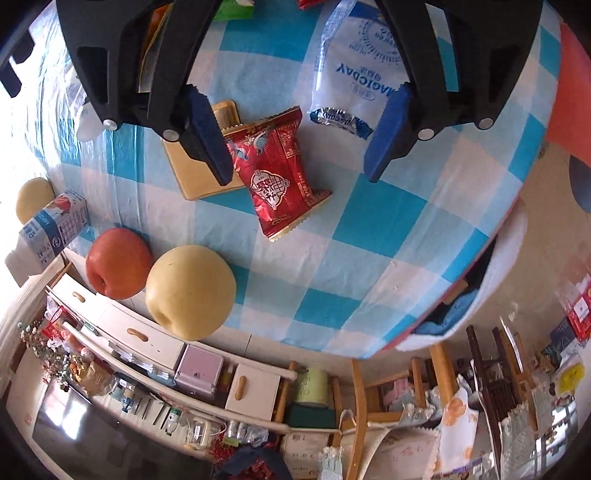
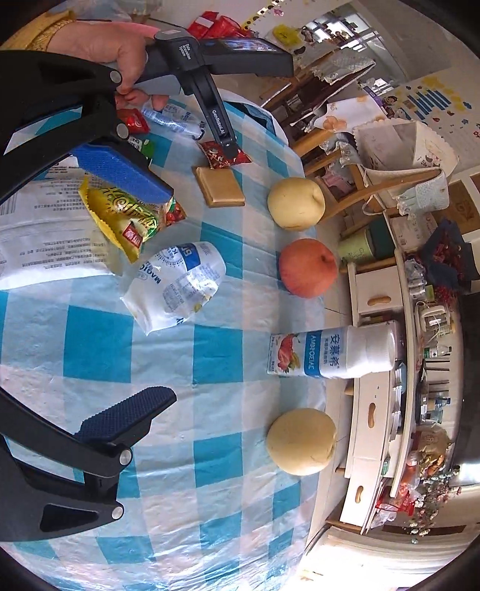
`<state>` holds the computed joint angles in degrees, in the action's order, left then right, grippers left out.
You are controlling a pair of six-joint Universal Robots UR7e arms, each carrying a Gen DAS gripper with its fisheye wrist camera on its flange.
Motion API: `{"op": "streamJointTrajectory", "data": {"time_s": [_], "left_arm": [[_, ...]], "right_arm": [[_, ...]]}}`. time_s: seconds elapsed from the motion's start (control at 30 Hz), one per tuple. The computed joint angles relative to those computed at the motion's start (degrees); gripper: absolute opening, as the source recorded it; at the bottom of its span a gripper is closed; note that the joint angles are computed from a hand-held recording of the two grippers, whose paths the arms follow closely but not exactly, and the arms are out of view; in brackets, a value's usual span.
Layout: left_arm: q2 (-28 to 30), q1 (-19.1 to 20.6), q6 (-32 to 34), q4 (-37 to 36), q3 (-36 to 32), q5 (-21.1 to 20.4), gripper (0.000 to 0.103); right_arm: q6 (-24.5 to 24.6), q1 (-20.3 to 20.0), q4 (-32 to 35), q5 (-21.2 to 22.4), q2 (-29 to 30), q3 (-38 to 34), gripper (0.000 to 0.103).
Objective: Collect trash
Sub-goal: 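Move both tools back over the table toward the remaining wrappers, then grasp the red sachet with the left tool while the right tool grasps the white MAGICDAY bag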
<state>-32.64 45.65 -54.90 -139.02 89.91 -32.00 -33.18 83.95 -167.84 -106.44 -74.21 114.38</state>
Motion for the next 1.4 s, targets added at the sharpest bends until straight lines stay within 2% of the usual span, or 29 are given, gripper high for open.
{"op": "streamJointTrajectory", "data": {"time_s": [0.13,0.23,0.27,0.3,0.37,0.43,0.5,0.63,0.83,0.87,0.9,0.93,1.07,1.17,1.4], "left_arm": [[0.56,1.01,1.88,-1.85,-0.38,-1.35,0.069],[0.51,1.29,3.69,-4.7,0.13,-2.32,0.063],[0.57,1.35,4.44,-5.73,0.3,-2.6,0.057],[0.7,1.42,5.58,-7.36,0.53,-3.14,0.05],[1.18,1.28,6.06,-7.0,0.21,-2.55,0.043],[1.6,1.2,7.58,-8.42,0.26,-2.45,0.041],[1.74,1.13,8.78,-9.78,0.46,-2.84,0.033],[1.93,1.01,10.77,-11.73,0.82,-3.68,0.03],[2.03,0.75,13.84,-17.37,2.28,-7.46,0.027],[2.12,0.65,14.46,-18.51,2.54,-8.47,0.027],[2.22,0.56,14.91,-19.47,2.78,-9.38,0.027],[2.33,0.48,15.35,-20.32,2.96,-10.31,0.027],[3.09,-0.35,16.88,-22.61,3.38,-12.74,0.026],[4.04,-1.24,18.03,-23.11,3.26,-13.74,0.026],[5.08,-3.31,19.2,-25.71,4.53,-15.81,0.025]], "right_arm": [[-4.51,1.42,-2.99,-2.97,3.7,-0.78,0.098],[-8.12,1.88,-6.14,-5.88,6.62,-1.39,0.098],[-8.55,1.79,-6.12,-6.22,7.25,-1.76,0.098],[-8.49,1.6,-5.74,-6.31,7.64,-2.11,0.098],[-7.6,1.26,-4.71,-6.15,8.04,-2.75,0.098],[-7.19,1.02,-3.77,-5.82,8.21,-3.33,0.098],[-7.11,0.85,-3.51,-5.7,8.53,-3.66,0.098],[-6.32,0.43,-2.47,-4.66,8.52,-3.89,0.098],[-4.42,-0.3,0.32,-2.85,8.12,-4.36,0.095],[-4.12,-0.45,1.45,-2.31,7.9,-4.54,0.088],[-3.74,-0.48,2.84,-2.09,7.71,-4.73,0.073],[-3.82,-0.24,3.53,-3.2,8.04,-4.99,0.069],[-4.74,-0.18,4.0,-3.23,7.51,-4.15,0.062],[-6.04,0.19,4.43,-4.43,7.06,-3.57,0.048],[-8.1,0.23,5.49,-4.97,5.49,-1.83,0.034]]}}
